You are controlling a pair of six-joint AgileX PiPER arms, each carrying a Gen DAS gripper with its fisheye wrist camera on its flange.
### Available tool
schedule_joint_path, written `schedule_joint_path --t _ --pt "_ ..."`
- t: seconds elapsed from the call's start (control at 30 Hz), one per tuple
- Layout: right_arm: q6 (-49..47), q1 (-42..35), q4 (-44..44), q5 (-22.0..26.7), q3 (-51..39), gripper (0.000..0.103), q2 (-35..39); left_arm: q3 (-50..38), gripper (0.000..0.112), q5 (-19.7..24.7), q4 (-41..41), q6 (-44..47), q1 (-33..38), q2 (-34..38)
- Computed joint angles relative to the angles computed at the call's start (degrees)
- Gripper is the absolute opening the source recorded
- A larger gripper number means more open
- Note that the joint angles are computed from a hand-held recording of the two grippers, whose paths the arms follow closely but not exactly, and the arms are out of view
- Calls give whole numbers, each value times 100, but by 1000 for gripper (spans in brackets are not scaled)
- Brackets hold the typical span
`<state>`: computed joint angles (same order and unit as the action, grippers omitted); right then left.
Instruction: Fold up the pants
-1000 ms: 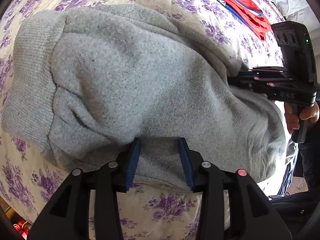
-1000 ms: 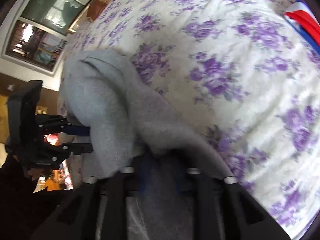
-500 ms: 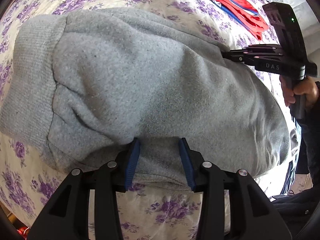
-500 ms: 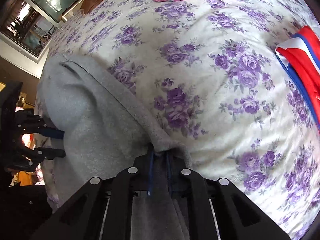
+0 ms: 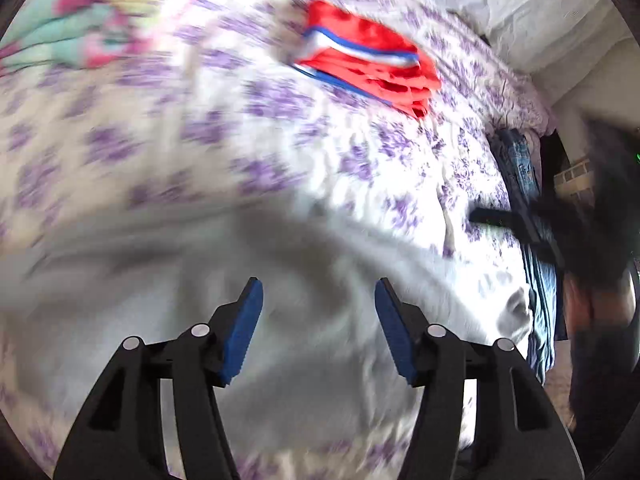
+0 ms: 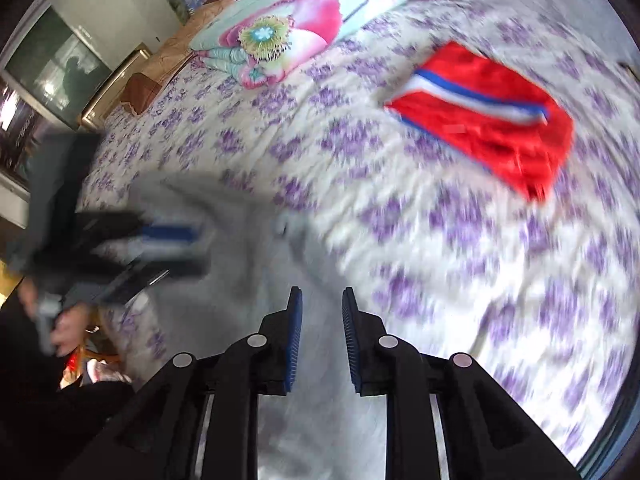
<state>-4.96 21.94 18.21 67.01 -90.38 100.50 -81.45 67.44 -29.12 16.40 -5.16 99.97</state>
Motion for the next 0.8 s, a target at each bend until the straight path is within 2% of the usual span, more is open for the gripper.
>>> schedule_joint_path --t 0.03,0.07,0.1,0.13,0.2,0.3,0.47,0.57,0.6,0.63,0.7,0.77,0.8 --pt "152 99 -21 -77 416 22 -318 -239 55 -7 -39 -59 -129 365" --pt "235 149 -2 -157 857 22 -642 -531 43 11 71 -220 -304 791" --pt "320 229 47 -242 1316 22 -970 -846 36 79 348 -492 -494 1239" --pt "434 356 123 -401 1820 22 -1291 -1105 35 110 602 -731 -650 1561" --pt "735 579 304 -751 2663 22 -1813 -1154 35 -31 628 -721 -694 1623" --pt "1125 929 576 -1515 3480 22 -2189 -1180 36 20 773 -756 -738 1630" --pt "1801 1650 482 -2720 3883 22 -1826 -1184 37 -48 1065 -820 -890 1579" --pt "1689 1850 891 -2820 3882 22 -982 -1039 37 -159 1049 -846 -913 1530" --pt "1776 1929 843 -3010 3955 22 -1007 -1071 37 -141 1056 -864 -916 1552" --pt "1787 1937 833 -2970 3943 22 -1032 -1104 37 -112 1063 -891 -921 1567" --pt "1776 1787 942 -2698 3864 20 -1118 -1172 37 -9 1053 -982 -895 1580" --pt "1958 1631 913 -2479 3907 22 -1448 -1086 37 33 999 -1021 -813 1428" --pt "2201 1579 711 -2432 4011 26 -1857 -978 35 19 968 -997 -773 1276"
